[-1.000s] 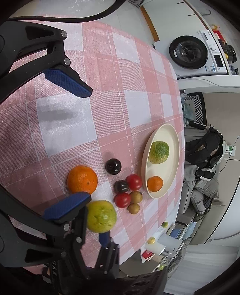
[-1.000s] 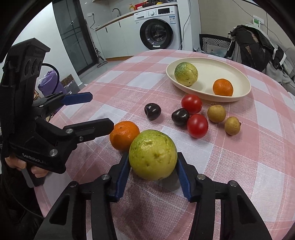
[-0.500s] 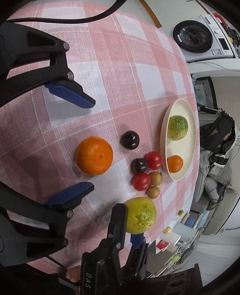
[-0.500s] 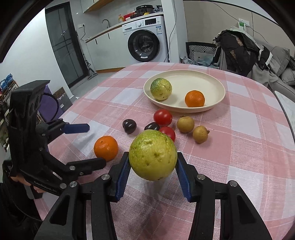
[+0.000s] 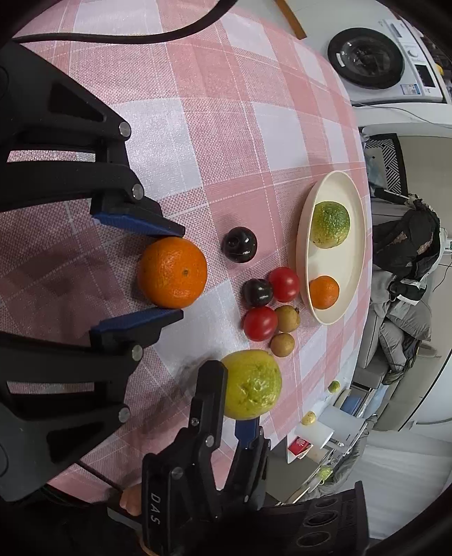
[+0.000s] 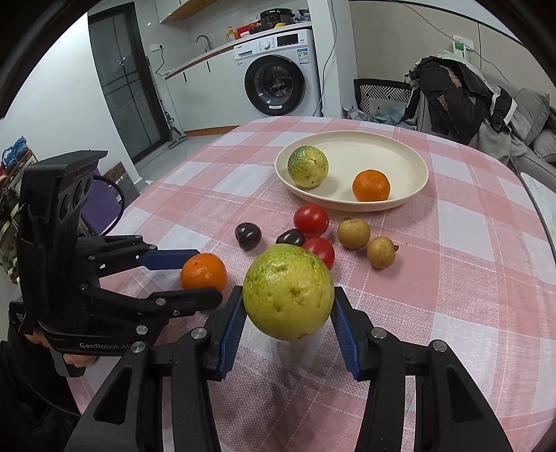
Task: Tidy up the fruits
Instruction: 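Grasp the pale yellow fruit with the right tool while the left tool grasps an orange, then place the pale yellow fruit and the orange onto the cream plate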
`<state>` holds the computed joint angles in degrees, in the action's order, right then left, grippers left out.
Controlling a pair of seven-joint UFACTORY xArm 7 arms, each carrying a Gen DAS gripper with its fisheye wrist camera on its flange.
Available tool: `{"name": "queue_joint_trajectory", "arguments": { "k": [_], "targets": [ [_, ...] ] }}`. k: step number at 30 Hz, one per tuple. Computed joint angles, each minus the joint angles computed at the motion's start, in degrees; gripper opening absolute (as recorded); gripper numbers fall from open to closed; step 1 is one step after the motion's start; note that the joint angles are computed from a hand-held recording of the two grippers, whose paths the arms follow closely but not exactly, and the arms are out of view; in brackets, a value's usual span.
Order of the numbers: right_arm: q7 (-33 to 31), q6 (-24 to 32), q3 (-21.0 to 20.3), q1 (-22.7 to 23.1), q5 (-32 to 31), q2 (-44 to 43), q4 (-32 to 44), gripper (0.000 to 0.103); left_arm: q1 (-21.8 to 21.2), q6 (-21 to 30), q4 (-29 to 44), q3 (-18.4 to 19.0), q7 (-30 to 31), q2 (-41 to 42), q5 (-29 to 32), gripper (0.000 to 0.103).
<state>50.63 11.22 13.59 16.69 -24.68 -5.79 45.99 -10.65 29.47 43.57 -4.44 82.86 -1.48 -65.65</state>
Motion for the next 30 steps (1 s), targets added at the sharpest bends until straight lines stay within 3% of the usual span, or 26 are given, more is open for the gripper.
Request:
{"name": "queue_joint_trajectory", "arguments": {
  "k": [10, 20, 30],
  "targets": [
    [2.3, -0.6, 0.2, -0.6, -2.2, -0.2, -0.2, 0.050, -0.7, -0.6, -1.6, 0.5, 4.0, -2.8, -4.6, 0.037],
    [12.7, -1.1, 2.7, -4.6, -13.0, -2.7, -0.6, 0.050, -2.0, -1.2, -4.0, 2.3, 6.7, -8.6, -8.6, 0.037],
    [16.4, 0.0, 4.1, -7.3, -16.7, -5.7, -0.2, 0.050, -3.4, -1.1, -4.1, 3.5, 5.7, -11.9, -8.3, 0.037]
  ]
}}
